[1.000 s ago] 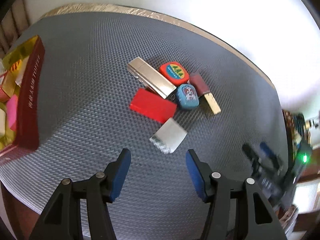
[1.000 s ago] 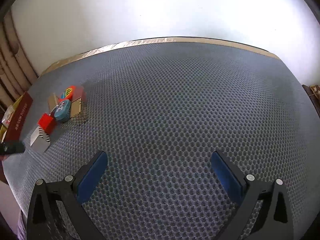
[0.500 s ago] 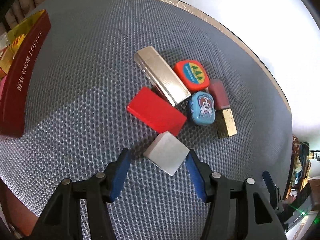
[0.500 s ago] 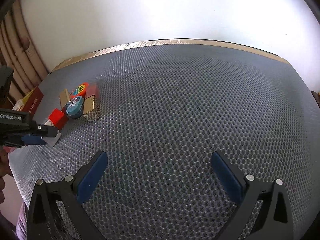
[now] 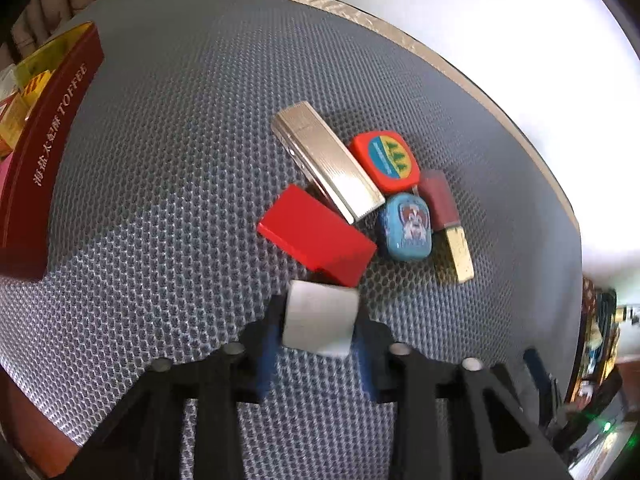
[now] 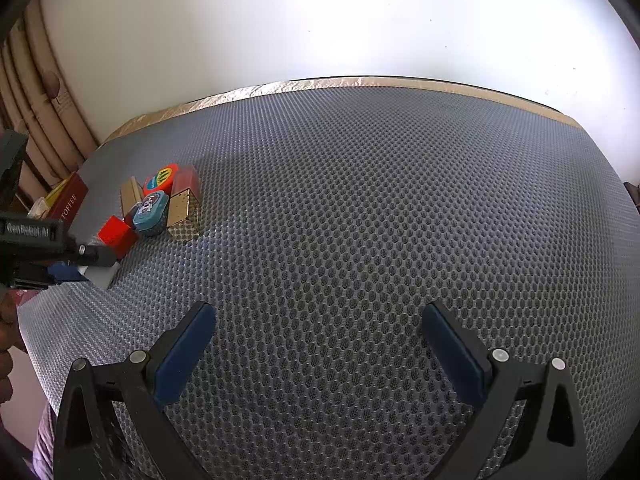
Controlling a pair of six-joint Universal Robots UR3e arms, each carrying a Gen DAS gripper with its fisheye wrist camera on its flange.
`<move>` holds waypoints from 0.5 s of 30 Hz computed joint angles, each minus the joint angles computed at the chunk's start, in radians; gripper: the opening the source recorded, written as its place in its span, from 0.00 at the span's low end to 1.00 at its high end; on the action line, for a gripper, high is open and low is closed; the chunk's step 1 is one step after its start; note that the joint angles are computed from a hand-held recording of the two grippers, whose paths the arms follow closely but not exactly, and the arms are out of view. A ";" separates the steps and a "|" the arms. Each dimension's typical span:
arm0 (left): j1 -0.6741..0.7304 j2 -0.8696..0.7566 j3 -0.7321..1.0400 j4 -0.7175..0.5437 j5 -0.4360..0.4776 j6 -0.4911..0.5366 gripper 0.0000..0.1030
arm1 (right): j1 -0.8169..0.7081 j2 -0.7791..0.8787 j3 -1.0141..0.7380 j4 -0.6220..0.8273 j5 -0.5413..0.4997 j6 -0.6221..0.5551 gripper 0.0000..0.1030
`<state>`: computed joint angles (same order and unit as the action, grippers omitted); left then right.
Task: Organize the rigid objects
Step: 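Grasp the white zigzag-patterned block with the left gripper, then lift the white block while the right gripper grasps the gold lipstick tube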
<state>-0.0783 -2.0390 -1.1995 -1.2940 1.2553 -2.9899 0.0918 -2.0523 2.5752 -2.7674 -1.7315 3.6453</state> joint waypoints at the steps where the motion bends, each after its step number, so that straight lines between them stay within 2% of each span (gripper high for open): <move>1: 0.006 0.010 -0.011 -0.004 -0.008 0.017 0.31 | -0.026 -0.019 0.018 -0.002 0.017 -0.020 1.00; 15: 0.147 0.265 -0.346 0.156 0.007 0.269 0.31 | -0.010 0.038 0.018 -0.044 0.003 -0.012 1.00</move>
<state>0.0686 -1.7739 -1.5459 -1.1385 1.2623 -2.7204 0.0815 -2.0147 2.5930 -2.8115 -1.7289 3.6330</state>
